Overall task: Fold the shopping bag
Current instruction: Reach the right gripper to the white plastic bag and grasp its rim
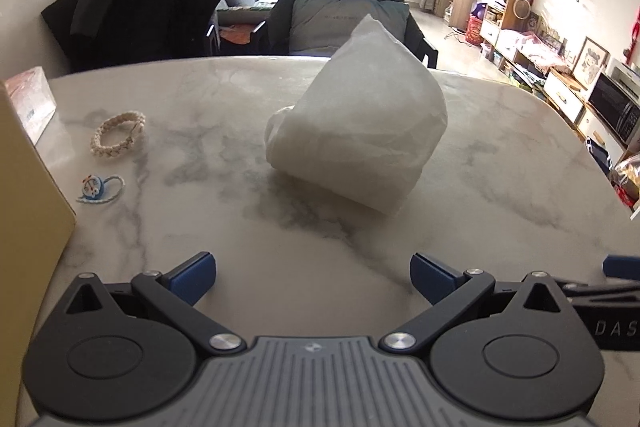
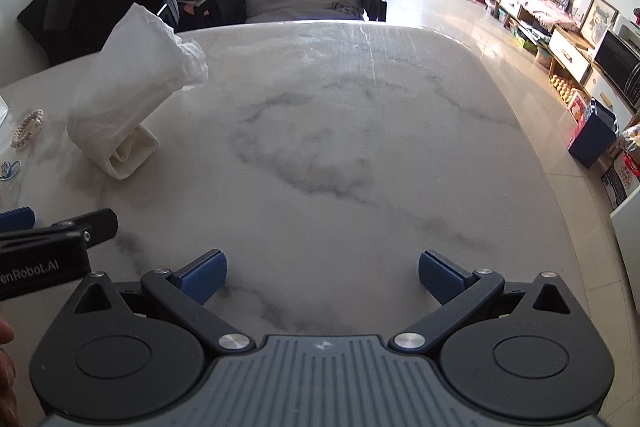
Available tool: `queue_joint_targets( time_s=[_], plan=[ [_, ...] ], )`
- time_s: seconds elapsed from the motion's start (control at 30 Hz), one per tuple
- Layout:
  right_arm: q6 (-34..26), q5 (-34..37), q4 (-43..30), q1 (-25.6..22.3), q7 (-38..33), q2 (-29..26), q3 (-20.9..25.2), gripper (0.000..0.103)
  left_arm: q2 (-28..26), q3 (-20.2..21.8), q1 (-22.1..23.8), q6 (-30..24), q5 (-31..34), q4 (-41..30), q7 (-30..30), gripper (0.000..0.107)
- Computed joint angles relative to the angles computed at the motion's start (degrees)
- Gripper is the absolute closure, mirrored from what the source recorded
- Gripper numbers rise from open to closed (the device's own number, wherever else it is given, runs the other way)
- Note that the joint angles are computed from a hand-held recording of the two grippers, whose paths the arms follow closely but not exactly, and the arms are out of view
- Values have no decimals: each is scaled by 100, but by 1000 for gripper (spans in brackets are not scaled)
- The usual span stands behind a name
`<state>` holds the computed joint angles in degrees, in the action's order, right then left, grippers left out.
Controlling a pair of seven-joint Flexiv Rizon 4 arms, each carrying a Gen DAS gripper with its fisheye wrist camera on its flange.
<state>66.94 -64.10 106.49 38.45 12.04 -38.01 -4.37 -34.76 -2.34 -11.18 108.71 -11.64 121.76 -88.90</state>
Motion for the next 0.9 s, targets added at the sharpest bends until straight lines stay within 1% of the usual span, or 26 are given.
queue_joint_targets(
  time_s=[0.07,0.17,0.23,0.27,0.3,0.37,0.43,0.53,0.57,0.6,0.67,0.7,0.73,0.77,0.8,0.83,0.9],
  plan=[
    [-250,441,-58,-46,-206,2,194,0,104,8,-25,-164,-90,35,-72,4],
    [-741,1110,-73,-30,-307,84,390,0,168,14,-46,-110,-8,86,-48,4],
    [-908,1430,20,-53,-329,207,487,0,211,12,-57,-74,39,122,-25,4],
    [-874,1567,131,-102,-346,311,551,0,235,-37,-14,-64,75,138,-20,4],
    [-722,1619,280,-154,-338,430,581,0,261,-91,38,-55,116,156,-17,4],
    [-423,1619,622,-205,-230,725,573,0,356,-339,358,-11,302,259,-27,4],
    [-352,1445,954,-167,29,1087,509,0,392,-453,486,21,391,285,-66,4],
    [-370,1360,1221,-226,403,1515,632,0,419,-597,637,-10,523,272,-81,4],
    [-387,1347,1291,-258,522,1650,693,0,430,-589,633,-31,552,252,-59,4],
    [-423,1677,1265,-353,483,1720,890,0,442,-583,629,-53,578,232,-33,4],
    [-531,2825,1050,-572,187,1774,1388,0,463,-575,622,-92,621,193,25,4],
    [-451,3217,990,-613,167,1808,1524,0,472,-567,622,-88,638,175,51,4],
    [-263,3482,974,-609,235,1846,1591,0,462,-637,720,-75,693,158,76,4],
    [-203,3550,939,-535,298,1882,1578,0,452,-707,817,-62,749,140,100,4],
    [-222,3280,902,-375,394,1890,1417,0,442,-770,908,-54,801,122,122,4],
    [-230,2859,865,-214,514,1872,1212,0,446,-750,905,-101,786,107,131,4],
    [-255,1599,763,90,891,1739,696,0,454,-708,894,-197,746,76,153,4]
  ],
)
